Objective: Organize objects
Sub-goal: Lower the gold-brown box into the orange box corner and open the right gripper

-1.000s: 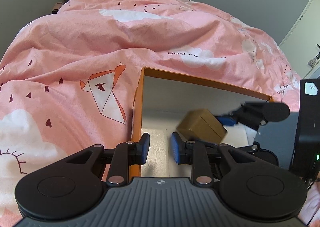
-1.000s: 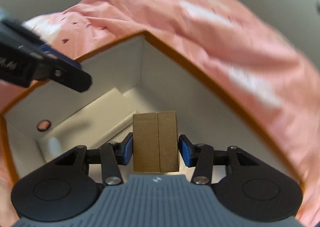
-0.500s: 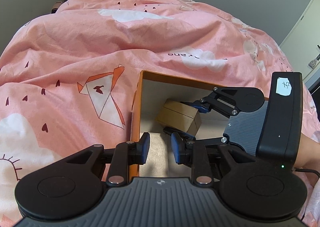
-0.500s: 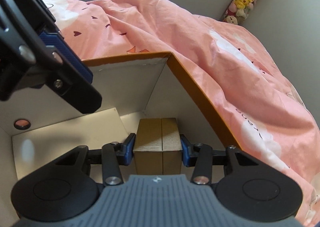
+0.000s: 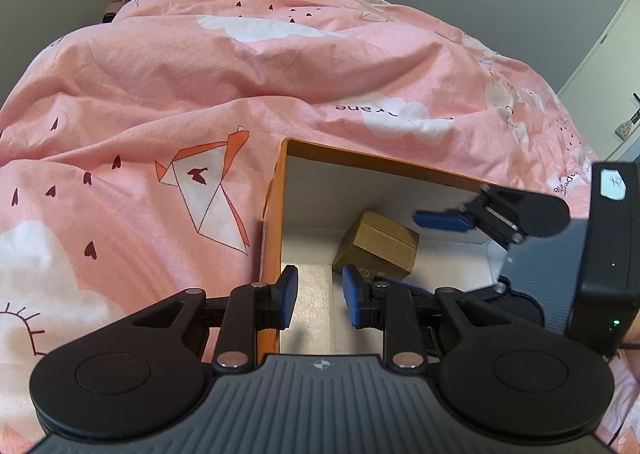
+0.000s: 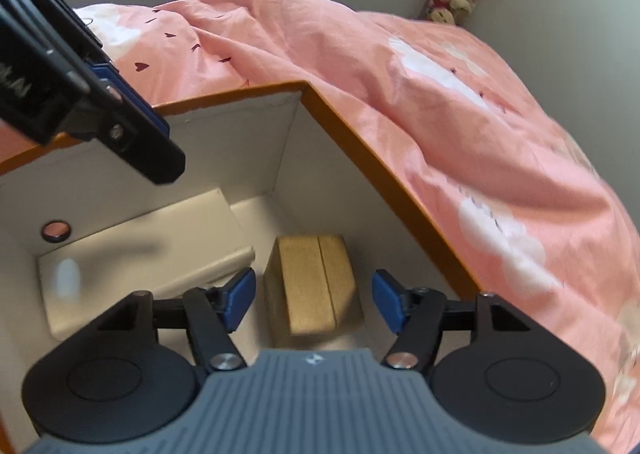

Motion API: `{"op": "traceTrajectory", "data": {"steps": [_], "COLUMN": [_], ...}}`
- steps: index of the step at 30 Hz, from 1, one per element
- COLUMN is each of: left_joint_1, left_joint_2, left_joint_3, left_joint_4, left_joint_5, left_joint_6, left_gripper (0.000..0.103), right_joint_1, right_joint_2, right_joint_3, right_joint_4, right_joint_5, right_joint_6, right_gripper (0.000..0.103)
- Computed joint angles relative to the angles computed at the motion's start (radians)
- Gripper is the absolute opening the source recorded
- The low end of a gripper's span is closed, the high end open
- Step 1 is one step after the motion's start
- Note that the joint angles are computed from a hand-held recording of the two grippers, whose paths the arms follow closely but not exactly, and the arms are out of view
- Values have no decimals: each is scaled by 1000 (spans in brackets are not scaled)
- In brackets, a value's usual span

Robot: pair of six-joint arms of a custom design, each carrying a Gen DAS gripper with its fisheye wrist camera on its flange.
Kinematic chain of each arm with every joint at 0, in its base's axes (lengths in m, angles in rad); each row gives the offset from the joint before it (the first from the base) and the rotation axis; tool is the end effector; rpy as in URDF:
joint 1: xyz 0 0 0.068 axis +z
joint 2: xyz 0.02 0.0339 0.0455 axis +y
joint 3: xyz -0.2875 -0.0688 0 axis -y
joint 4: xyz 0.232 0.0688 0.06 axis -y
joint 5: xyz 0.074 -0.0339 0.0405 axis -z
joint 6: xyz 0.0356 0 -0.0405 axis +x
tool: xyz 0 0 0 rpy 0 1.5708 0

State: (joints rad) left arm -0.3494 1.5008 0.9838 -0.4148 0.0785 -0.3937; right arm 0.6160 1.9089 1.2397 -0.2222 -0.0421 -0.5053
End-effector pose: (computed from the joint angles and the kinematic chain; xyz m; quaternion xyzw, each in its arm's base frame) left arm 0.2777 -0.1041 0.2499 -0.0087 0.9487 -0.1487 0.2789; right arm 0.3284 0.2343 0.2026 -0.5072 0.7946 0.0382 0.3315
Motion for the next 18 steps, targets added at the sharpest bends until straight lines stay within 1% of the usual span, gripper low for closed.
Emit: {"op": "traceTrajectory", "data": {"steps": [3, 5, 7, 8, 10, 12, 14, 16, 18], "left_joint_1": [-8, -12, -14, -16, -19, -21, -22, -22, -22], "left_joint_2": [1, 3, -3, -2, -3, 0, 1, 1, 1], "left_joint_3": [3, 5, 1, 2, 0, 1, 2, 2, 2], "left_joint_4": [-3, -3, -6, -7, -7, -6, -6, -6, -5], "left_joint_5": [-10, -12, -11, -12, -14, -14, -14, -14, -14], "left_joint_6": [-4, -7, -6, -6, -5, -5, -6, -6, -7], "left_gripper": [31, 31, 31, 31, 31, 31, 31, 31, 31], "right_joint_1": [-2, -11, -25, -27, -26, -24, -21, -14, -5], "right_joint_2": [-6, 7, 21, 28, 39, 46, 60, 83, 95], "right_joint_3": [8, 31, 49, 56, 62, 59, 68, 96, 106], "right_joint_4": [-63, -113, -145, -152, -143, -113, -97, -103, -99], "right_joint_5": [37, 38, -1, -10, -13, -13, -21, -41, -60], "right_joint_6": [57, 105, 122, 124, 133, 140, 143, 147, 146], "right_gripper": [66, 66, 49, 31, 26, 12, 8, 7, 2]}}
